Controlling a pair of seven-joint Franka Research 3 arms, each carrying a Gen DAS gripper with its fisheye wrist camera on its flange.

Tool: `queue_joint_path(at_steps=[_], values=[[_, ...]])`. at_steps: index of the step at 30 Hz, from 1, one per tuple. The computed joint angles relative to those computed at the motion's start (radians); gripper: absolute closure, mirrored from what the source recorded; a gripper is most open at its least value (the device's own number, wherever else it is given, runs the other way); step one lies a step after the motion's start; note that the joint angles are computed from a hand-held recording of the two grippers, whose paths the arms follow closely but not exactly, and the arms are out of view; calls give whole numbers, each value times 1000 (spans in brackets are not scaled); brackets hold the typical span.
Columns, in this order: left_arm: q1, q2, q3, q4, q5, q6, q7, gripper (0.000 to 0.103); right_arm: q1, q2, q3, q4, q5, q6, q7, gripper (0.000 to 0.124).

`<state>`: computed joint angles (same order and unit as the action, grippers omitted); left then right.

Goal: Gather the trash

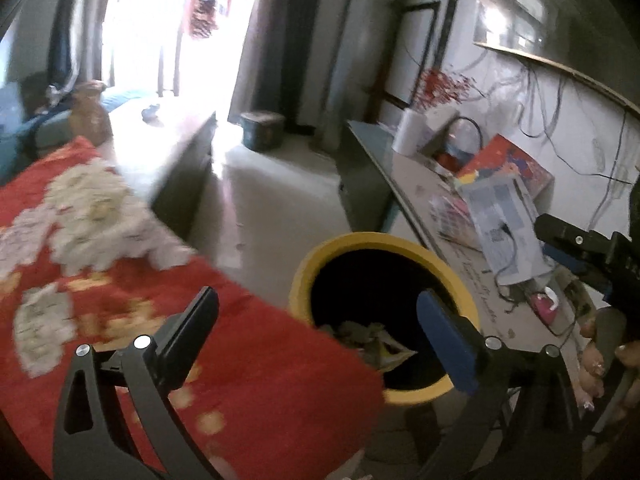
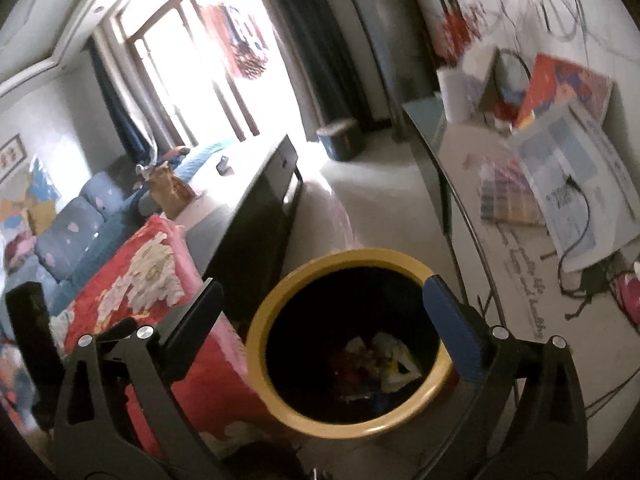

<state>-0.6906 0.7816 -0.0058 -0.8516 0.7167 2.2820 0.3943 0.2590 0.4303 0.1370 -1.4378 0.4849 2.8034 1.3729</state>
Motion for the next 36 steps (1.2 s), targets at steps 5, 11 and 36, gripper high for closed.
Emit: queue_joint_path(at_steps=[5,11,36], values=[[-40,-229,24,-323,143,-17,-180,7,40,-70,28,-126,-22,175,-90,32],[-60,-394,-14,-528,282,-121,-337,7,21,-126,153,-284,-29,465,-251,32],[13,-603,-295,-803,523,-462,-625,7,67,-211,127,-501,-336,689,81,32]])
